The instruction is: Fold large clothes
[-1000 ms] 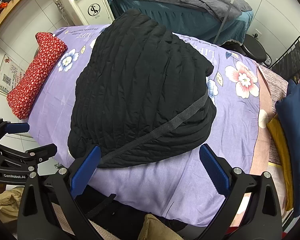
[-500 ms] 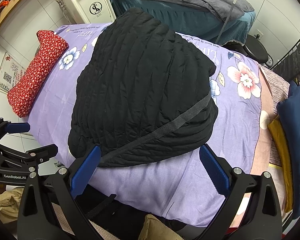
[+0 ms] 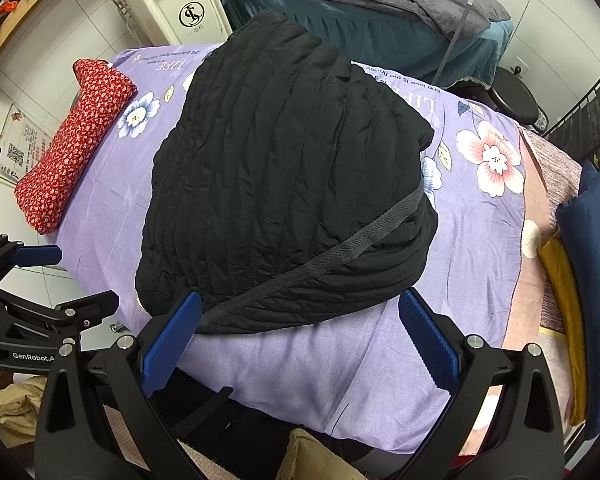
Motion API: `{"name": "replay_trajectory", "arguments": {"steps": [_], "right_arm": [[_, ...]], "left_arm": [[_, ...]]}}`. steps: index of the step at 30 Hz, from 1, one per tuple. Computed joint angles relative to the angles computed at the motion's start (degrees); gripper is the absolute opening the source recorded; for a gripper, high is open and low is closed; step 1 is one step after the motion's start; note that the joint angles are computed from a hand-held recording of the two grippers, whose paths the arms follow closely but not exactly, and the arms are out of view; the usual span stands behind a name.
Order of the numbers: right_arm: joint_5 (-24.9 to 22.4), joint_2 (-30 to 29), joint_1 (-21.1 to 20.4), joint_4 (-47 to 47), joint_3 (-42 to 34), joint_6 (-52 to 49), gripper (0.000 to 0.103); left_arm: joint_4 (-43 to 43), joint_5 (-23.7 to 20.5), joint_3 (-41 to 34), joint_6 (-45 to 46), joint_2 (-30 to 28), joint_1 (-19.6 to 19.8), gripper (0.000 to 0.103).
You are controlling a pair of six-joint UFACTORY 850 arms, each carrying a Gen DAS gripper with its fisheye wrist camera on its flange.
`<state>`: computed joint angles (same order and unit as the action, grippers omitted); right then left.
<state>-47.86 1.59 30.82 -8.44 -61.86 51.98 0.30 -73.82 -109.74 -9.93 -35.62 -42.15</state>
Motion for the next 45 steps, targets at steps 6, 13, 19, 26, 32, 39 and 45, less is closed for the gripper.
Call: {"name": "replay_trajectory", "arguments": {"steps": [6,13,19,26,32,39,45], "right_arm": [[1.48,-0.03,-1.17,0.52,0.22,-2.14,0.097],[6.72,-3.72,-7.32,4.11,-4.15,-15.65,0.097],[7.14,-15.43,-11.70,11.62,-18.97,-33.80,0.097],[-9.62,-41.26,-8.32,7.40,-53.03,-60.20,0.097],[-30.41,-59.07,-8.02,2.85,-74.27,-64.76,0.097],[-20.38,-40.59,-9.95,11.86,-44.64,-71.31,0.053],[-13.88,-19.98,-12.22,24.02,-19.88,-69.76,0.020]], "left_arm": [[-1.48,-0.93,0.03,0.27,-0.62,0.58,0.097],[-3.19,0.53,4.25,-5.66,0.68,3.73,0.097],[4.23,4.03,11.60,-13.58,5.18,4.28,0.097],[12.53,4.34,16.41,-18.70,8.05,3.50,0.097],[11.77,5.98,17.07,-20.04,9.28,3.41,0.097],[8.36,7.90,16.72,-16.87,9.18,3.66,0.097],[2.57,7.96,13.10,-9.98,6.04,4.21,0.097]]}}
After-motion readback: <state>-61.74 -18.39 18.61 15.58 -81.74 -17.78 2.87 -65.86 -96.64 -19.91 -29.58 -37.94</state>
